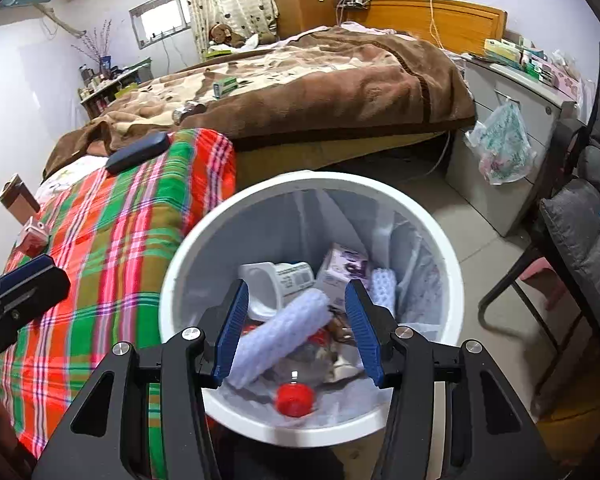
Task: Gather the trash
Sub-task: 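Carry the foam sleeve and wrapper over the wastebasket and open both tools, then move both open tools back over the milk carton and second wrapper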
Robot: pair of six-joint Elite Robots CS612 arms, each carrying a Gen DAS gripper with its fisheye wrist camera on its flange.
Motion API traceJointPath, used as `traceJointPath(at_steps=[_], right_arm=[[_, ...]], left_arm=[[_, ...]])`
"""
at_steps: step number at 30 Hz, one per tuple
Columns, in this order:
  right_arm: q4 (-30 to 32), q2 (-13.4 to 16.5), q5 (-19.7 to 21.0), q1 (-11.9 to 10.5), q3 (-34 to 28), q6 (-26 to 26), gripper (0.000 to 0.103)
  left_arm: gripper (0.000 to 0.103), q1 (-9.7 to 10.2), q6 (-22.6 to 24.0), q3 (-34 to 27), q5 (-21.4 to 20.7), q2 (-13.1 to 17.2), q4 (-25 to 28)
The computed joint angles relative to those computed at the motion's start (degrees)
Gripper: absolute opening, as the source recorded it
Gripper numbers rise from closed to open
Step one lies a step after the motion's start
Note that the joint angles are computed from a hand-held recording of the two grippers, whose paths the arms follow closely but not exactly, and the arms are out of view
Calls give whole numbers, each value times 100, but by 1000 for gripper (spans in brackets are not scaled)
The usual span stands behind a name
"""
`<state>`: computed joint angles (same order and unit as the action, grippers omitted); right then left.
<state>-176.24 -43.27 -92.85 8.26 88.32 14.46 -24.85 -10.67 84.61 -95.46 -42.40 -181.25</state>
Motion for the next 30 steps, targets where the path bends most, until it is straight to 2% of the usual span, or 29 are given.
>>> traceJointPath(at_steps=[15, 21, 26, 30], right_arm=[[-148, 90, 287, 256, -194, -141, 52], [-177, 220, 730, 389, -382, -222, 52], [3, 326, 834, 546, -594, -475, 52], [245, 426, 916, 653, -805, -548, 52]], left_arm=[[59, 312, -272, 564, 453, -279, -507], [59, 555, -350, 810, 646, -365, -811], [59, 796, -433, 913, 878, -393, -807], [59, 1007, -575, 890, 905, -357, -772]])
